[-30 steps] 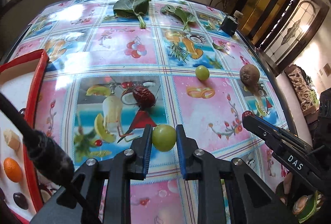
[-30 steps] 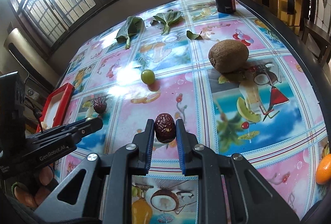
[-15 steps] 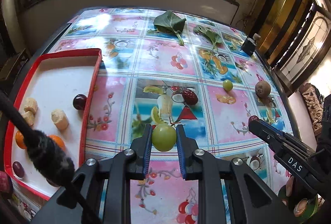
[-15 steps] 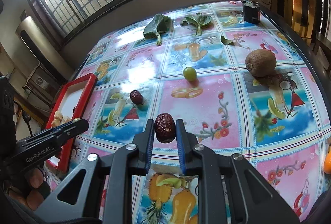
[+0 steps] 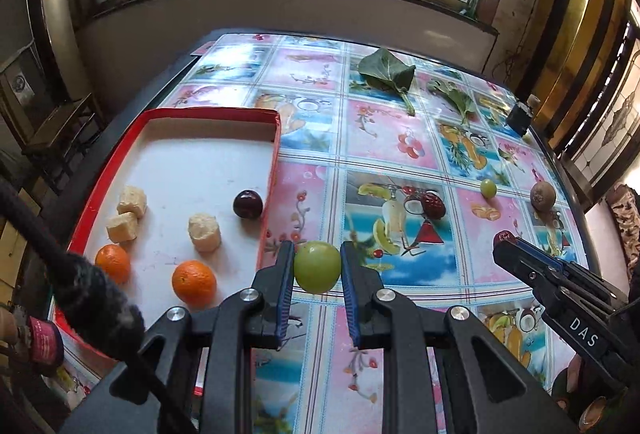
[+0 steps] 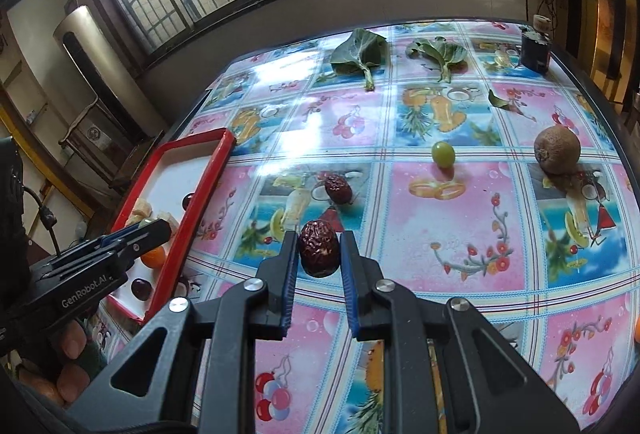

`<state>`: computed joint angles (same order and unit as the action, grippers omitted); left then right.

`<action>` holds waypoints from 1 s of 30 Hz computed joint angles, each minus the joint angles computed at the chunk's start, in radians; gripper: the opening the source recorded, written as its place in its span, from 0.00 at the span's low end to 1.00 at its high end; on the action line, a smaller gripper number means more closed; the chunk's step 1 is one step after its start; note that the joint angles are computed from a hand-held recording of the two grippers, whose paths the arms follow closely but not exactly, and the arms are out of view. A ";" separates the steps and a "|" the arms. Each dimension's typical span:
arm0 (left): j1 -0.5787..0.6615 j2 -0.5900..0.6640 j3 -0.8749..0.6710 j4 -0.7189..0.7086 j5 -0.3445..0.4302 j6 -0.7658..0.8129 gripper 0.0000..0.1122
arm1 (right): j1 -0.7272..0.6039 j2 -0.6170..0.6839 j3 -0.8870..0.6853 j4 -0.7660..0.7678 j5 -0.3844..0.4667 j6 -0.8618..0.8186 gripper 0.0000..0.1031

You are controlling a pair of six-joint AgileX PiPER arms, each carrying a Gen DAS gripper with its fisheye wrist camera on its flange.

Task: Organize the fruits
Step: 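Carry the held grape and red date over the red tray with both grippers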

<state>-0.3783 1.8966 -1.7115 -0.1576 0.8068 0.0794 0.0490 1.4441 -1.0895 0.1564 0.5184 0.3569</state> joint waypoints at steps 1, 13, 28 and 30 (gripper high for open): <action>0.009 0.000 0.001 0.000 -0.001 0.000 0.19 | 0.010 0.009 -0.013 -0.005 0.003 0.005 0.22; 0.089 0.001 0.009 0.029 -0.007 -0.019 0.19 | 0.137 0.126 -0.189 -0.053 0.039 0.058 0.22; 0.163 -0.003 0.024 0.084 -0.042 -0.047 0.19 | 0.227 0.265 -0.392 -0.060 0.080 0.049 0.22; 0.173 -0.001 0.026 0.083 -0.044 -0.045 0.19 | 0.237 0.284 -0.419 -0.063 0.089 0.050 0.22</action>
